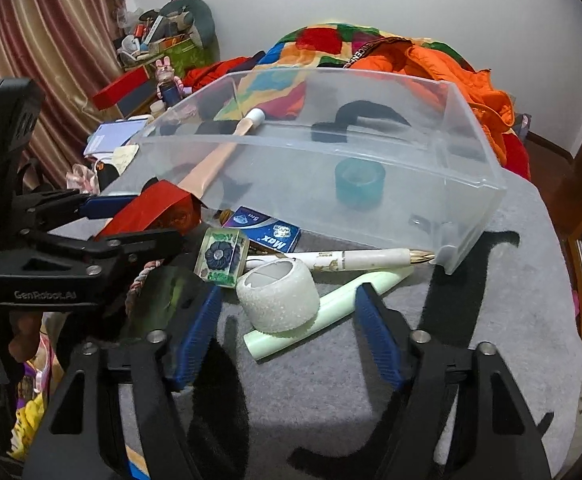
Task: Organize objects
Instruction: 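Lift red packet with left tool while right tool grasps white tape roll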
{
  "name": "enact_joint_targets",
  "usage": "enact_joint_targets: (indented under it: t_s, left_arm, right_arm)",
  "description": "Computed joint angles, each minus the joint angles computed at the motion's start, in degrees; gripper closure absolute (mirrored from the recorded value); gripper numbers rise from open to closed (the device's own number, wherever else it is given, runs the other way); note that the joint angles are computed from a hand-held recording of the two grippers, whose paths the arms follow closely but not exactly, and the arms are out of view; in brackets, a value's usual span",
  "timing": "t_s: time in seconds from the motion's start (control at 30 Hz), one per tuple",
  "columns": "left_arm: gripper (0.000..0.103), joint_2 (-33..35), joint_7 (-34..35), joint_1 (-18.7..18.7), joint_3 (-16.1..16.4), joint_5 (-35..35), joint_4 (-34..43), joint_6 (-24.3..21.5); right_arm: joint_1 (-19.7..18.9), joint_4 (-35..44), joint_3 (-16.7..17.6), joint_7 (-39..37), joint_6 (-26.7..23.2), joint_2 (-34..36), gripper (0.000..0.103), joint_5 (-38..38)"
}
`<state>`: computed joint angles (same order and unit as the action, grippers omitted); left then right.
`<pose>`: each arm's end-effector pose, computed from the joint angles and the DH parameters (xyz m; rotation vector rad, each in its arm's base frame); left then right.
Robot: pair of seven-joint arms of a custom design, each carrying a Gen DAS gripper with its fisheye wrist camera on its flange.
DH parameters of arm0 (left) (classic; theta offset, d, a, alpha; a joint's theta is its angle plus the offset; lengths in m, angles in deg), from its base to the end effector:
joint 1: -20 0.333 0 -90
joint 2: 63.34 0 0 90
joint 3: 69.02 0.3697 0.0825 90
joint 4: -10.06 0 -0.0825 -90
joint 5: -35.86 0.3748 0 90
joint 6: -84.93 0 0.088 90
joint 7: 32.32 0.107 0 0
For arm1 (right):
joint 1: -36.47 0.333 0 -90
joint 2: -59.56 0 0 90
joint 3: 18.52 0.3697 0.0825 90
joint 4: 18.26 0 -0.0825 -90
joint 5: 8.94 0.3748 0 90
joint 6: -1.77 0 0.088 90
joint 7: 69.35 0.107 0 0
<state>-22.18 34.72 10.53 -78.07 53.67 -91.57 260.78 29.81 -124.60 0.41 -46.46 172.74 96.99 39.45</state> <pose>0.6893 -0.2340 0.2718 -1.8062 2.1124 -0.7568 0.6865 0.0636 0.2632 -2.1518 1.3363 -0.3019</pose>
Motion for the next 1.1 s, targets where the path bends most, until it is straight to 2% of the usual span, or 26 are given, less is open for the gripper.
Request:
enact_joint_targets:
  t_s: [0.07,0.1,0.13,0.5,0.77,0.87,1.1]
  left_arm:
    - [0.037,0.0,-0.4,-0.6,0.6,0.2,-0.3,0.8]
    - [0.046,0.0,-0.3,-0.3,0.3,0.3,-0.4,1.0]
    - [0.049,0.0,-0.3,-0.3,0.3,0.3,-0.4,1.0]
    - [0.049,-3.7,-6.8,-8.8,10.7,2.4,-5.6,7.7]
    - [0.049,-5.8,-9.1,-15.8,18.8,1.7,-7.8,12.3]
    - [0.049,-6.0,-8.8,-18.7,22.0,0.1,-8.0,14.0]
    - [0.049,-5.5,-6.0,-21.2,24.8,-4.9,-6.4,16.0]
  right_arm:
    - [-0.4,-0.7,1.0,-1.4,1.8,-0.1,0.054,0.3]
    - [-1.0,-0.9,1.7,-2.1,2.1,-0.1,0.06,0.4]
    - [-1.5,-0.9,2.2,-2.5,1.9,-0.1,0.065,0.5]
    - [-5.9,-1.9,6.4,-8.1,2.6,-1.6,0.066,7.0]
    - [-9.2,-0.3,10.4,-18.9,3.1,-3.1,0.066,20.1]
    - [-9.6,0.9,10.7,-22.7,2.2,-3.7,0.066,25.0]
    - [-8.1,3.6,8.6,-28.9,0.7,-4.5,0.066,33.4]
